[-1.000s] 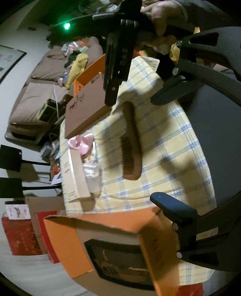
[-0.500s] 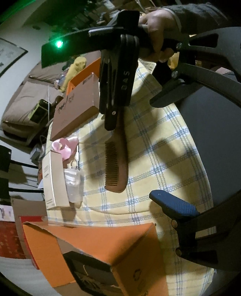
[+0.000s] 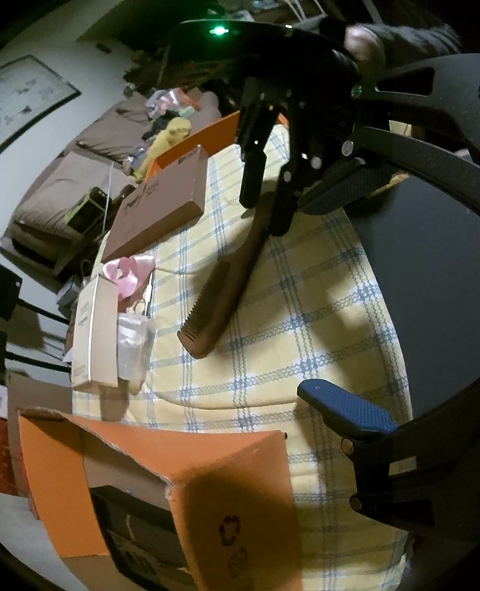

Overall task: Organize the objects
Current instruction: 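Grasp the wooden comb by its handle with the right gripper and lift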

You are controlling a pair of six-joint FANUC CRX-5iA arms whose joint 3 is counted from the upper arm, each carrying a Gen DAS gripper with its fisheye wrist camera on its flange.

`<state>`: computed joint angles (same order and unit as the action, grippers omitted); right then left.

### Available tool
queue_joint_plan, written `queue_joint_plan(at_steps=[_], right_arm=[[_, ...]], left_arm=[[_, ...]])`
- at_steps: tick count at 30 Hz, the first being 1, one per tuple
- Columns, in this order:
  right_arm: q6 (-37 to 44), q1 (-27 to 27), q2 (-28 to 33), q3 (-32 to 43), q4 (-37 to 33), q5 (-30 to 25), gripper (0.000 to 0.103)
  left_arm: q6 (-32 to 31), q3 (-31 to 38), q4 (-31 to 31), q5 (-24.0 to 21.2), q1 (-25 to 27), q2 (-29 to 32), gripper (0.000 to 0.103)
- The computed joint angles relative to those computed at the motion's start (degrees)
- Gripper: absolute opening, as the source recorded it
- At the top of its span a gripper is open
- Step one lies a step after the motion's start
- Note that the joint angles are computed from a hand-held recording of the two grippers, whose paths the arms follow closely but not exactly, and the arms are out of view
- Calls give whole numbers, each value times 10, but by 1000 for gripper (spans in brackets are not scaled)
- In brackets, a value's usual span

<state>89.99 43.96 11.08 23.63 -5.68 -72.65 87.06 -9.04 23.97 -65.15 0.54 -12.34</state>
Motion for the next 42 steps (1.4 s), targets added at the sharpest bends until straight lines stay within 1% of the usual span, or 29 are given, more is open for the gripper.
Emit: queue_joint_plan(at_steps=[3,5,6,7,12,18,21,24,28,29,31,33,34,36,37,39,40,42], right_arm=[[-8,14,-8,-23,26,27,56],[-17,27,-16,-43,56,42,52],[-17,31,-20,-52,64,50,46],[-16,30,-23,-52,58,50,33],[-43,22,-30,-58,42,53,25],[-60,-18,-35,-42,-41,35,24],[-56,-51,-34,-26,-105,19,23],[-52,-87,-28,-9,-173,-2,23],[-46,-115,-25,-1,-227,-16,23],[-45,-120,-24,0,-236,-17,23],[-39,-122,-26,-2,-241,-16,23],[-33,-117,-31,-7,-232,-13,23],[-32,-113,-32,-9,-227,-11,22],[-29,-110,-34,-11,-219,-9,22],[-29,-108,-34,-12,-215,-8,22],[-29,-104,-33,-13,-207,-7,21],[-28,-103,-33,-13,-204,-6,21],[-29,-97,-33,-14,-193,-1,21]], left_arm=[[7,1,1,-1,3,2,89],[8,1,4,-3,4,4,89],[8,1,8,-3,5,5,89],[9,0,11,-4,5,6,89],[10,-2,30,-5,1,14,89],[10,4,59,-2,-10,34,89],[10,7,87,-1,-13,53,89],[19,13,99,6,-19,66,89],[27,30,117,3,-30,92,87],[30,37,119,1,-34,100,82],[43,55,105,0,-42,112,76],[53,68,95,-3,-47,121,59],[58,74,91,-4,-49,126,56],[72,83,81,-4,-51,133,39],[76,84,81,-4,-51,135,37],[82,84,78,-2,-51,138,21],[84,84,77,-3,-50,139,17],[74,68,98,4,-46,137,15]])
